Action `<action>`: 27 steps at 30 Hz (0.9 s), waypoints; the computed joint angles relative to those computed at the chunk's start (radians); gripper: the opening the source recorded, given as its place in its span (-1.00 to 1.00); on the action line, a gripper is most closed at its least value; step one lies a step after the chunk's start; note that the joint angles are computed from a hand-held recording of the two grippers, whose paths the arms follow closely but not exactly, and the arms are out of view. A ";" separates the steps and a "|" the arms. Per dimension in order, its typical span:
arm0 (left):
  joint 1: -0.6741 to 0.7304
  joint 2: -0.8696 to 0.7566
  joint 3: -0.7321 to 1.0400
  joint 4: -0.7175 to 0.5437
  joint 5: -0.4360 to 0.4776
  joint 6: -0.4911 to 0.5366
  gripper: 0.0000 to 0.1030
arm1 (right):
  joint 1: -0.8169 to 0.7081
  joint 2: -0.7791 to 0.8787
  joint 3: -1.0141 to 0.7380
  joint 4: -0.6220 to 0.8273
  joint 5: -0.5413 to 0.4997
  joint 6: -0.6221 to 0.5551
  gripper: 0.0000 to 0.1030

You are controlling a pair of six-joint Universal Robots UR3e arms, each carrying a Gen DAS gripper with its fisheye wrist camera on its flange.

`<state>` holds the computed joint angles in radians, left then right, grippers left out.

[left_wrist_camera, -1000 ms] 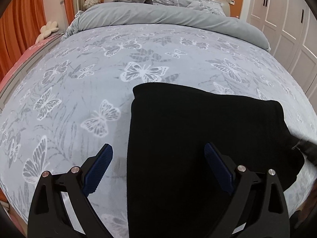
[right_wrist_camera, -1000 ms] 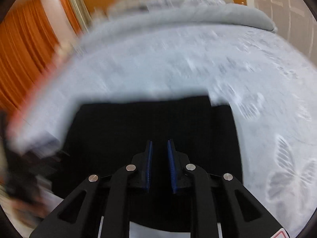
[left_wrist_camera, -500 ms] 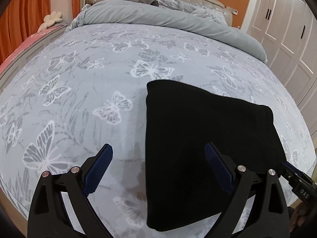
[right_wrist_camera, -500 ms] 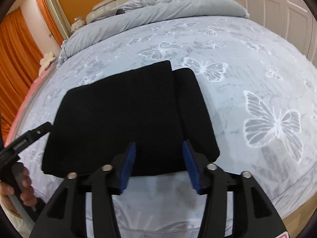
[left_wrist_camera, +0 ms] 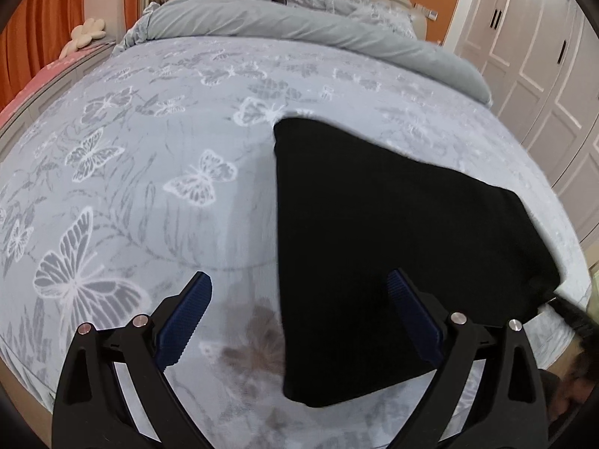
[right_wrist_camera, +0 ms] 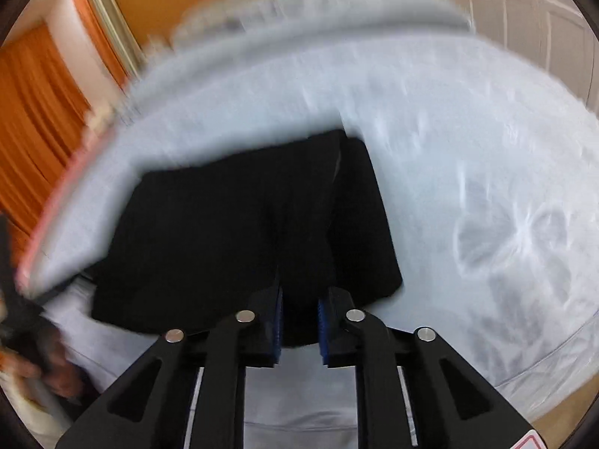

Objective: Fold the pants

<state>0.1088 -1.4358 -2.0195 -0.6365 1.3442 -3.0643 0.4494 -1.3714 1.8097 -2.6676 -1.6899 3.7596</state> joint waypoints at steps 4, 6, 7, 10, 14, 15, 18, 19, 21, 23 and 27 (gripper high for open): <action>-0.038 -0.023 0.008 0.008 0.051 -0.014 0.81 | 0.051 -0.041 -0.017 -0.042 -0.107 0.061 -0.54; -0.038 -0.014 0.000 0.017 0.059 -0.008 0.81 | 0.095 -0.043 -0.073 -0.025 -0.190 0.060 -0.48; -0.039 -0.013 -0.003 0.026 0.068 -0.011 0.81 | 0.105 -0.032 -0.106 -0.009 -0.207 0.042 -0.49; -0.032 -0.023 0.006 0.015 0.060 -0.019 0.82 | 0.100 0.047 -0.233 -0.004 -0.151 -0.051 -0.57; -0.048 -0.040 0.014 0.023 0.081 -0.016 0.83 | 0.055 0.294 -0.572 0.175 -0.083 -0.207 -0.58; -0.052 -0.043 0.013 0.027 0.087 -0.016 0.84 | 0.020 0.356 -0.643 0.227 -0.055 -0.222 -0.61; -0.057 -0.059 0.017 0.031 0.082 -0.013 0.88 | -0.066 0.437 -0.664 0.198 -0.019 -0.221 -0.82; -0.061 -0.067 0.023 0.028 0.080 -0.014 0.88 | -0.090 0.420 -0.653 0.194 0.027 -0.190 -0.81; -0.078 -0.083 0.031 0.040 0.106 -0.016 0.88 | -0.062 0.393 -0.672 0.227 -0.010 -0.173 -0.76; -0.091 -0.095 0.038 0.049 0.120 -0.014 0.88 | -0.019 0.374 -0.675 0.206 -0.031 -0.209 -0.72; -0.098 -0.100 0.052 0.035 0.121 -0.025 0.88 | 0.056 0.451 -0.843 0.286 -0.032 -0.261 -0.72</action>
<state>0.0112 -1.5359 -1.9676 -0.6011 1.4655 -3.0890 0.5059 -0.9205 0.9667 -2.3818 -1.7222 3.4982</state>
